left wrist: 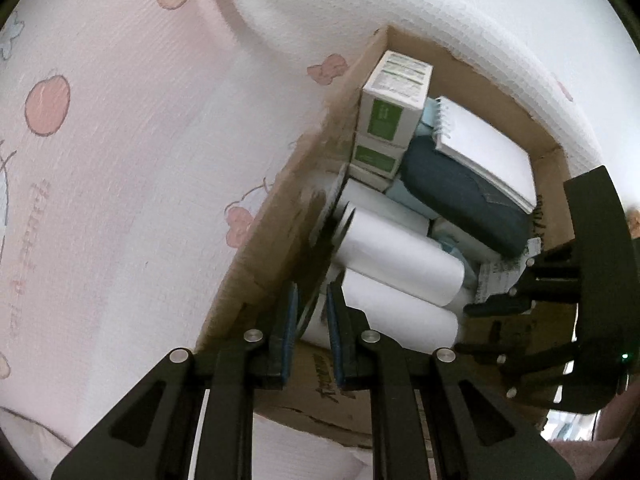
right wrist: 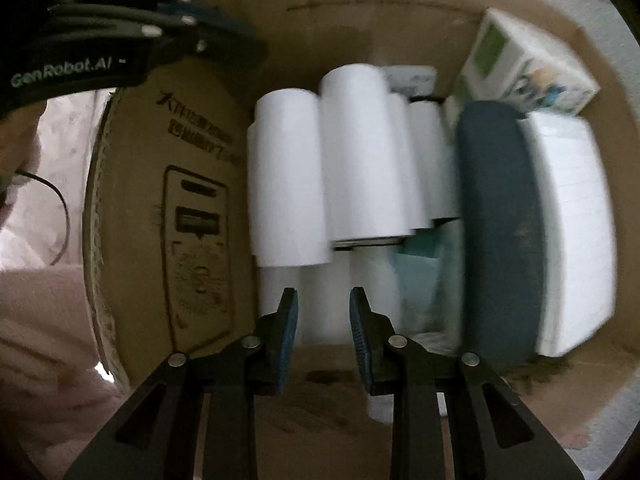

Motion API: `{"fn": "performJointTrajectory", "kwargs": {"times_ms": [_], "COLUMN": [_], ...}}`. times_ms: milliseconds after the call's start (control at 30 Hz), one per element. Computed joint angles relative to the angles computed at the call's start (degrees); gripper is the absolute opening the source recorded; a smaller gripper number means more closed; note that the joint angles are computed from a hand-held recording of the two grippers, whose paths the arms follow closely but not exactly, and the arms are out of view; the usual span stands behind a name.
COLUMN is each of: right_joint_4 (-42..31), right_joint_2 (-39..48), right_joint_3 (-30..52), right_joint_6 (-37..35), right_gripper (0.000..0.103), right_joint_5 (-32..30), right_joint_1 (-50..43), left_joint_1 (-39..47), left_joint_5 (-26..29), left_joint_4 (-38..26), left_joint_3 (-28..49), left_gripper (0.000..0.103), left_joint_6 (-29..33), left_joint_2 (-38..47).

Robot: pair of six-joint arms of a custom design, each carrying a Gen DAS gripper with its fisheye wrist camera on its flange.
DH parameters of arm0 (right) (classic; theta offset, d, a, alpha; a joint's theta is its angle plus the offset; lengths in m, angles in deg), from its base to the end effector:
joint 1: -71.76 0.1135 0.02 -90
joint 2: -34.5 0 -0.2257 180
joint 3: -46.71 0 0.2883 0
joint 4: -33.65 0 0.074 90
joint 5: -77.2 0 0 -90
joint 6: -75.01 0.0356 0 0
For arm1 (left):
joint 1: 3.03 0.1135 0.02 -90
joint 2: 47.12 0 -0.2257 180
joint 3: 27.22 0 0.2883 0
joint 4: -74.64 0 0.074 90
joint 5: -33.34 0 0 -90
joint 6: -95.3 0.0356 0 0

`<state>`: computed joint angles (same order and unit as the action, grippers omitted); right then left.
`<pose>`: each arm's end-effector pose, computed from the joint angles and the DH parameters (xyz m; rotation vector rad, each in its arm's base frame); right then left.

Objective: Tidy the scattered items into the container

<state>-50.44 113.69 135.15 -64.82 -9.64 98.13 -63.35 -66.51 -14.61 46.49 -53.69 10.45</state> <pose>0.2615 0.1274 0.2758 -1.7747 2.2805 -0.1562 0.1081 -0.1773 0.2798 -0.0034 2.8360 -0.2399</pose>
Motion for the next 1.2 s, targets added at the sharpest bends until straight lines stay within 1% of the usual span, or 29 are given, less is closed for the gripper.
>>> {"fn": "performJointTrajectory", "kwargs": {"times_ms": [67,133,267,400,833,1000,1200], "right_joint_4": [-0.2,-0.1,0.5,0.9,1.7,2.2,2.5], "right_joint_2": [1.2,1.7,2.0,2.6,5.0,5.4,5.4], "right_joint_3": [0.7,1.0,0.9,1.0,2.5,3.0,2.7], "right_joint_6": [1.2,1.7,2.2,2.4,1.9,1.7,0.1], "right_gripper": [0.023,0.023,0.023,0.023,0.023,0.023,0.023], "right_joint_5": [-0.8,-1.1,-1.0,-1.1,-1.0,-2.3,-1.2], "right_joint_1": [0.4,0.5,0.4,0.1,-2.5,-3.7,-4.9], "left_joint_1": [0.4,-0.7,-1.1,-1.1,-1.8,-2.4,-3.1], "left_joint_5": [0.2,-0.1,-0.5,-0.7,-1.6,-2.2,-2.7], "left_joint_4": [0.6,-1.6,-2.2,-0.9,-0.6,-0.7,-0.8], "left_joint_3": [-0.3,1.9,2.5,1.4,1.2,1.0,0.8], "left_gripper": [0.016,0.016,0.016,0.017,0.018,0.019,0.021], "left_joint_6": [0.6,-0.2,-0.3,0.2,0.3,0.1,-0.2], "left_joint_2": [0.4,1.1,1.8,2.2,3.2,3.6,3.4]}}
